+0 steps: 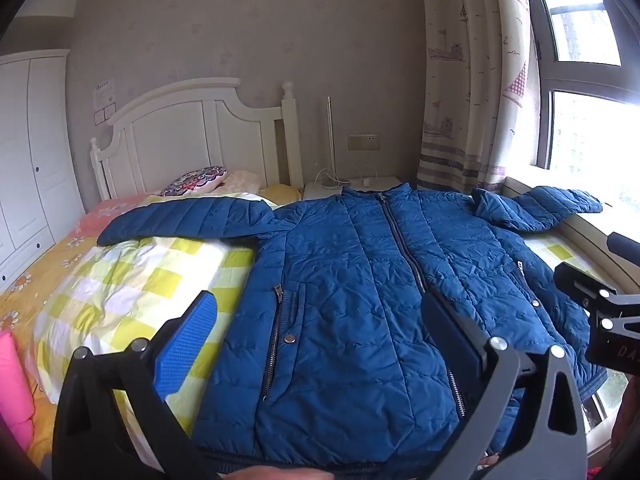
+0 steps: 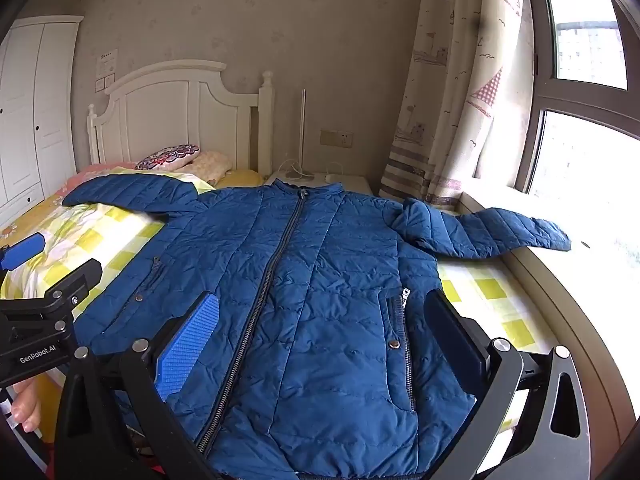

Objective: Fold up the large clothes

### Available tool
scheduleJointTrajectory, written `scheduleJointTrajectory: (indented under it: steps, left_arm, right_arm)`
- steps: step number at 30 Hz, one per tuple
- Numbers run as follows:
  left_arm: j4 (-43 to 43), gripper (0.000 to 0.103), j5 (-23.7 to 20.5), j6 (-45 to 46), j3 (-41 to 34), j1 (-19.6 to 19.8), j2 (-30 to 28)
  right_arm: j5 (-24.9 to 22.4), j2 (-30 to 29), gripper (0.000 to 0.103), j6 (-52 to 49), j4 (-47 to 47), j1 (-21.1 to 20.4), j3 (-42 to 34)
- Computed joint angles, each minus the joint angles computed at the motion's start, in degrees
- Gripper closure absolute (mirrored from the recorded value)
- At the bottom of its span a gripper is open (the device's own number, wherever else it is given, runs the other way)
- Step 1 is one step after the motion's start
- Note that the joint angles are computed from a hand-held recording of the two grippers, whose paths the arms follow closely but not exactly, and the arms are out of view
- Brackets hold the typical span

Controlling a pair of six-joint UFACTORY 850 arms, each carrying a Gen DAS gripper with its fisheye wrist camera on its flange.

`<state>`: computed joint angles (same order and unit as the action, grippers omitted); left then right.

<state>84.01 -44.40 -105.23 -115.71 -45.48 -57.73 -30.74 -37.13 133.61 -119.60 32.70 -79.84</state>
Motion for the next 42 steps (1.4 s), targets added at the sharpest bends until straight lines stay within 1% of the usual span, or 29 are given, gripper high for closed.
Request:
scheduleJointTrajectory:
  steps: [5,6,7,8,16,23,28,42]
  left_arm:
    - [-2.9,0.002,1.0,2.1,-1.3,0.3,-0.6]
    - [-2.5,0.002,1.3,1.6,-1.2,0.5,-0.6]
    - [0.3,0.002,-0.4,-1.3,1.1,0.0,0.4]
    - [0.7,0.002,-0.3,-1.8,1.4,-0.1,0.6]
    - [0.7,0.002,0.1,-2.3,2.3,0.1,1.0]
    - [0.5,0.002,0.1,-2.6,2.6,0.1,1.0]
    - [0.8,0.002,0.2,-3.6,3.7,0.2,1.5]
    - [0.0,0.002,0.4,-2.9,3.6,0.3,1.6]
  right_arm:
    - [0.3,0.4,0.004,-0.3,0.9,0.3,0.5]
    - [0.2,0.6,0.004,-0.3,1.0,0.4,0.7]
    - [0.1,0.7,0.004,-0.5,1.2,0.6,1.0]
    - [1.7,0.1,0.004,-0.8,1.6,-0.2,-0.1]
    - [1.9,0.1,0.004,0.2,0.3,-0.6,-0.1]
    - [1.5,-0.1,0.004,1.6,-0.8,-0.2,0.3]
    - [2.1,-0.2,0.004,1.7,-0.9,-0.2,0.2]
    - [3.1,-0.2,0.004,2.0,-1.1,-0.3,0.1]
